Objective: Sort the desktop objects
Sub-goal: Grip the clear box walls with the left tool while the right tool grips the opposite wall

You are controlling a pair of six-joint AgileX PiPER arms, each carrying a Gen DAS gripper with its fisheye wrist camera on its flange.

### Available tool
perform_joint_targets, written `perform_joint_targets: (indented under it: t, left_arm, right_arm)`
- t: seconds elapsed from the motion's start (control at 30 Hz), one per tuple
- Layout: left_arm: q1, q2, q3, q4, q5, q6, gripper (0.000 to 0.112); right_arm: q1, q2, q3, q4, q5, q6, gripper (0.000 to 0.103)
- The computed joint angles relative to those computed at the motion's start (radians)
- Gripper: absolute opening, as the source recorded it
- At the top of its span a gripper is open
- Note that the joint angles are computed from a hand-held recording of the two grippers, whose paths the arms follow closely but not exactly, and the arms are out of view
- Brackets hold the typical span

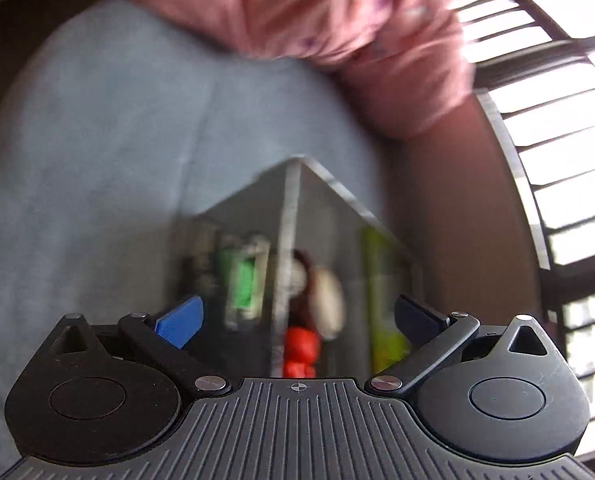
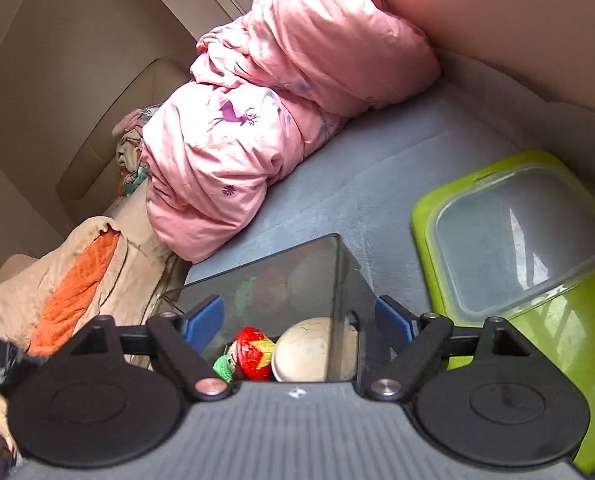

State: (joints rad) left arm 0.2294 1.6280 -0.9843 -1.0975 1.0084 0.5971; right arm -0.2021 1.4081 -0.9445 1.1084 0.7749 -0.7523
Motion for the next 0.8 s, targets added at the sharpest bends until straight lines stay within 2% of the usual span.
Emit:
perform_joint_targets:
  t: [0.07, 0.17, 0.27, 0.37, 0.47, 0.5, 0.6, 0.67, 0.73, 0.8]
  left_arm:
    - [-0.016, 0.083, -0.071, 0.026, 0.044, -0.070, 0.103]
    - [-0.050, 0.174, -0.134, -0.037, 0.101, -0.088, 0.103]
    - [-0.093, 0.223, -0.203, -0.045, 0.090, -0.098, 0.103]
    - [-0.146, 0.257, -0.268, -0.002, 0.046, -0.186, 0.100]
    - [-0.193, 0.225, -0.254, 0.058, -0.026, -0.210, 0.092]
    - [-0.206, 0.212, -0.254, 0.085, -0.044, -0.219, 0.086]
    - [-0.196, 0.192, -0.237, 0.112, -0.048, -0.266, 0.071]
    - [-0.190, 0.174, -0.215, 0.118, -0.049, -0.281, 0.068]
    - [-0.200, 0.145, -0.187, 0.137, -0.063, -0.279, 0.068]
    - [-0.213, 0.088, -0.151, 0.177, -0.065, -0.293, 0.071]
  right_arm:
    - [-0.016, 0.044, -0.009, 0.018, 0.032, -0.010, 0.084]
    - [-0.029, 0.130, -0.036, 0.043, 0.090, -0.022, 0.082]
    - [-0.022, 0.183, -0.072, 0.042, 0.112, -0.023, 0.076]
    - [-0.016, 0.221, -0.090, 0.064, 0.132, -0.044, 0.072]
    - [-0.010, 0.298, -0.145, 0.061, 0.184, -0.023, 0.063]
    - [0.000, 0.307, -0.150, 0.049, 0.168, -0.014, 0.059]
    - [0.021, 0.350, -0.177, 0.005, 0.164, 0.014, 0.045]
    - [0.028, 0.367, -0.182, -0.007, 0.175, 0.029, 0.037]
    - [0.051, 0.348, -0.172, -0.044, 0.143, 0.033, 0.028]
    - [0.079, 0.308, -0.152, -0.094, 0.107, 0.040, 0.026]
